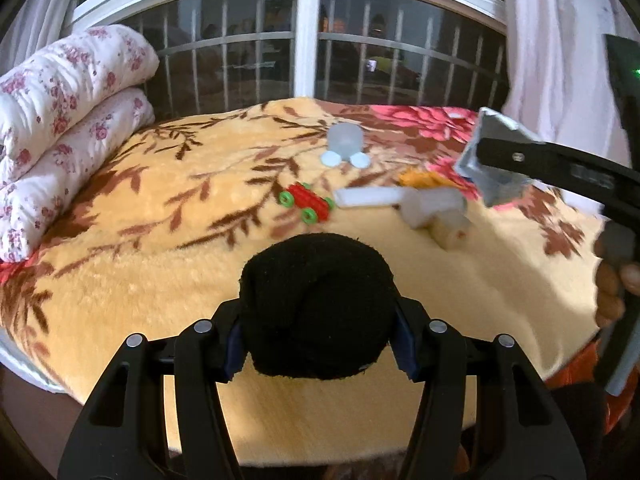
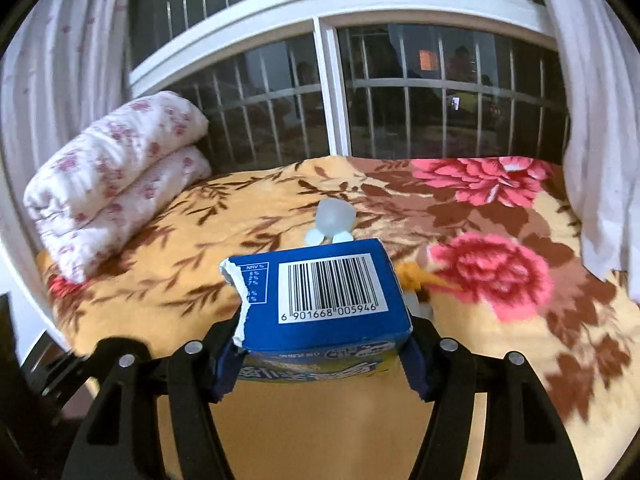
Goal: Collect trash
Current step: 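Grasp the blue milk carton with the right tool and lift it, then drop the black cap into the orange bucket with the left tool while the right tool drops the blue carton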
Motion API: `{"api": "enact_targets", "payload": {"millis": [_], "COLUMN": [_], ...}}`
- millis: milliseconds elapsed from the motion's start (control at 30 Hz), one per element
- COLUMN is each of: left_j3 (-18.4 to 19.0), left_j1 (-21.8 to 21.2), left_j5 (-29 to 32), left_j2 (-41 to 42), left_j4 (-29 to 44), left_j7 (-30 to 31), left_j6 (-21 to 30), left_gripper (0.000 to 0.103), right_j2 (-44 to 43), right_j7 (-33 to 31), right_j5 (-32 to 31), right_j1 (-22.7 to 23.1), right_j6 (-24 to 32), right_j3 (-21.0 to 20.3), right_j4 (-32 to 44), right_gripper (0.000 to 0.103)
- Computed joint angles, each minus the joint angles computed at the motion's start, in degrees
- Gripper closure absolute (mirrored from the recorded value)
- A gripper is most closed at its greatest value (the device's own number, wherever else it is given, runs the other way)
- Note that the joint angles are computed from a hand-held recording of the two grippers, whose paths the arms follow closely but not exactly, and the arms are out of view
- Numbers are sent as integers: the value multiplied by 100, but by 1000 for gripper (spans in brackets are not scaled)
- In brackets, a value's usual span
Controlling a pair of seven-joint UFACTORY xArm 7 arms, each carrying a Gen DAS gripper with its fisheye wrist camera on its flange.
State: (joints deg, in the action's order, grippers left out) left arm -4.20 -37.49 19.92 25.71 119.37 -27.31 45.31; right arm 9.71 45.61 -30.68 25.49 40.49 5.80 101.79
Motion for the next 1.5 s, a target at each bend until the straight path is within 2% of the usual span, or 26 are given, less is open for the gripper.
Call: {"api": "enact_targets", "payload": {"millis": [133,233,333,433,567,633,700,967,1267,1333,1400,1433,1467,1500], "left_j3": [-165,-369,-613,-823,-999,-1071,-1113,-1151,-1140,-1141,-1131,-1113,-1095,-1078], "left_j1": [-30,48,192,285,321,335,372,315,358,361,351,334,326,315], "left_j5": [40,21,-154,-276,-30,-50,-349,-473,-732,-843,-923,-893,-884,-865], "left_j2": [-676,-1222,-1758,-2059,-2291,-2341,-2342,-2189,-2184,-2080,-1942,-1888,-1845,-1837], "left_j4": [-996,-1846,-2711,-3220,-3693,-3896,-4052,-4048,-4080,-3970,-3833,-3785,-3755,-3764], "left_j7": [42,36,93,223,121,177,388,607,940,1068,1179,1158,1160,1127], "left_j6": [-246,-511,-718,-550,-280,-258,-296,-71,-75,49,258,314,376,395], "left_gripper": [47,47,47,47,47,47,47,47,46,43,30,27,23,23], "right_j2": [-1120,-1938,-2637,-3162,-3539,-3591,-3608,-3563,-3461,-3386,-3267,-3221,-3187,-3188], "right_j7": [490,893,1347,1592,1642,1534,1382,1112,1005,903,735,766,813,877], "right_j5": [-256,-182,-229,201,888,1146,1351,1794,1907,1985,2104,2029,1945,1877], "right_j1": [-23,-112,-196,-183,-137,-145,-140,-148,-181,-135,-68,-116,-163,-202], "right_j6": [-43,29,340,408,210,68,-56,-129,-276,-318,-413,-387,-352,-320], "right_j3": [230,546,989,1254,1430,1489,1523,1587,1591,1534,1456,1503,1545,1569], "right_j4": [-1340,-2335,-3191,-3950,-4723,-4929,-5102,-5425,-5462,-5446,-5427,-5396,-5366,-5359], "right_gripper": [39,39,39,39,39,39,39,39,39,37,32,26,25,25]}}
